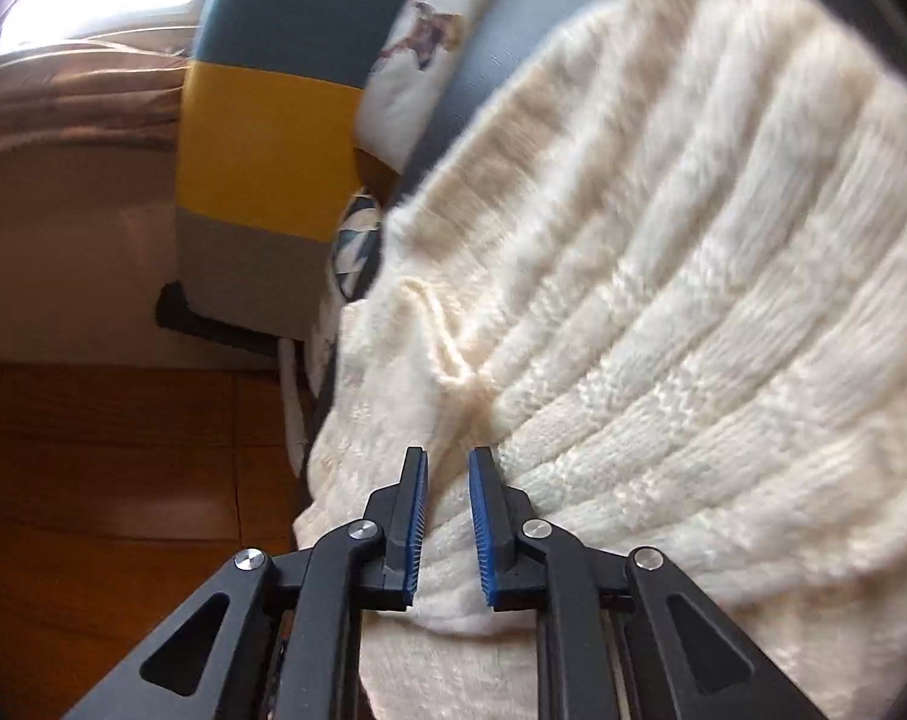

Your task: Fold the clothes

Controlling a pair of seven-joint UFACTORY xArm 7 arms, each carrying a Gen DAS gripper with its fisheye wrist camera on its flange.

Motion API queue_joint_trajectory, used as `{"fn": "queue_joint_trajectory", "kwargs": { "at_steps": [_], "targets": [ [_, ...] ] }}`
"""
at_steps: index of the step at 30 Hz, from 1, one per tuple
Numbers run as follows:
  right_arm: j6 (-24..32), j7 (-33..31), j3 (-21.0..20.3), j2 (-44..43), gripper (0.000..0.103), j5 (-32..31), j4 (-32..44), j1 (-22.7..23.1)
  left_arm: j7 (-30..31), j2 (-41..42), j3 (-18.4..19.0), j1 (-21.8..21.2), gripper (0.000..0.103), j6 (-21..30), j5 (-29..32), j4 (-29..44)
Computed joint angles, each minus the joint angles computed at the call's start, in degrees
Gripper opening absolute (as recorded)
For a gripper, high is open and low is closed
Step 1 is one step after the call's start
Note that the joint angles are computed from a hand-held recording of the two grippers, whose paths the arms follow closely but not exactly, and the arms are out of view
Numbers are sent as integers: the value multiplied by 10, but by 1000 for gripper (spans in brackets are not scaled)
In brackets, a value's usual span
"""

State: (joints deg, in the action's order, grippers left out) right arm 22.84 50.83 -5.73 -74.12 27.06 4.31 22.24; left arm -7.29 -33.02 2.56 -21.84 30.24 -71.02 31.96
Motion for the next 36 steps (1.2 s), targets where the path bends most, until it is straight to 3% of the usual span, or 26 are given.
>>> {"fn": "queue_joint_trajectory", "kwargs": {
  "at_steps": [4,7,9,10,15,21,26,29,33,36],
  "targets": [
    [-67,32,31,42,25,1,3,1,17,14,11,-1,65,18,-5,11],
    [-64,35,28,97,23,-19,31,4,33,25,14,3,66,33,-14,20],
    [-3,21,52,128,19,-67,73,-27,44,32,12,7,66,37,-25,24],
    [41,7,67,144,9,-98,102,-44,48,35,11,9,66,39,-30,26],
    [160,-58,118,187,6,-197,206,-90,61,43,-9,22,65,24,-36,35],
    [208,-97,149,138,6,-253,261,-128,89,40,-30,5,61,-16,-8,64],
    [227,-76,123,61,6,-228,190,-145,112,28,-28,-15,60,-11,43,70],
    [248,-59,101,0,6,-203,128,-149,64,29,-52,-28,54,-16,75,66],
    [248,-44,95,-51,6,-179,70,-149,11,40,-42,-35,54,-2,102,59],
    [245,-43,94,-67,6,-173,57,-145,-11,-13,-28,-46,54,-5,80,4]
  ]
}}
